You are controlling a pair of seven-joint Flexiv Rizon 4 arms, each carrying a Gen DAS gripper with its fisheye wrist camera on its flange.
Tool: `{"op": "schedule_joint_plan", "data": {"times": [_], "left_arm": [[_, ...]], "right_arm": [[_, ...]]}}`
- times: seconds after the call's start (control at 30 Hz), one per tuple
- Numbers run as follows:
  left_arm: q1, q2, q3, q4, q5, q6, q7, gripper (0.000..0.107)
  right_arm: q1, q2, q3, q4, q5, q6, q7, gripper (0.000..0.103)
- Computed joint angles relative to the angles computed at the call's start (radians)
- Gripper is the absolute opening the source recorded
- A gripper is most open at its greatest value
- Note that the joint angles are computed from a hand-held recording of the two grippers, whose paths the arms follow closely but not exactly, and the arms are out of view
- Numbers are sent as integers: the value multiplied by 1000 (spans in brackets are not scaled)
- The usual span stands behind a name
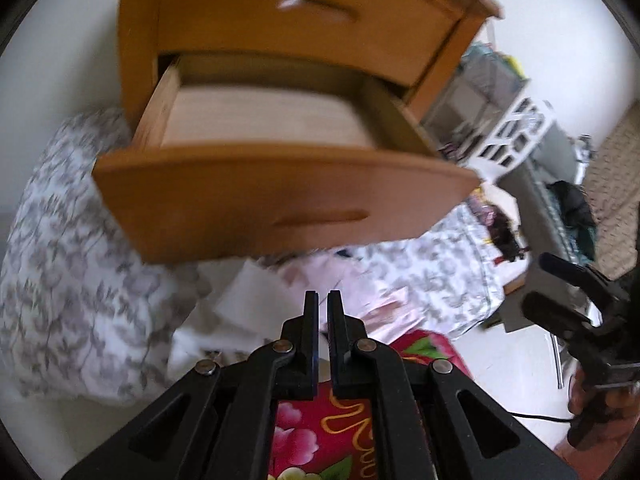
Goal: Organize soft objects
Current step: 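Lower the white shirt onto the bedspread beside the pink shirt, then open the left gripper and withdraw from the white shirt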
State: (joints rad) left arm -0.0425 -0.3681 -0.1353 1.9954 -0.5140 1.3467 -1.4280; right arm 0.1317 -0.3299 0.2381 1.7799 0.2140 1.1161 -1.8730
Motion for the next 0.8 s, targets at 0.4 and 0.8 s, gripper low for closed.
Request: {"op": "schedule_joint_plan", "data": {"times": [0.4,0.8], "left_arm": [[-85,6,156,-56,258,-39,-251,55],[-155,-3,285,-114,518,-23,-526,93]], "right_arm": [[22,-30,-7,-16,-41,-21,29,103],[37,-54,-10,-37,-74,-16,72,103]]}}
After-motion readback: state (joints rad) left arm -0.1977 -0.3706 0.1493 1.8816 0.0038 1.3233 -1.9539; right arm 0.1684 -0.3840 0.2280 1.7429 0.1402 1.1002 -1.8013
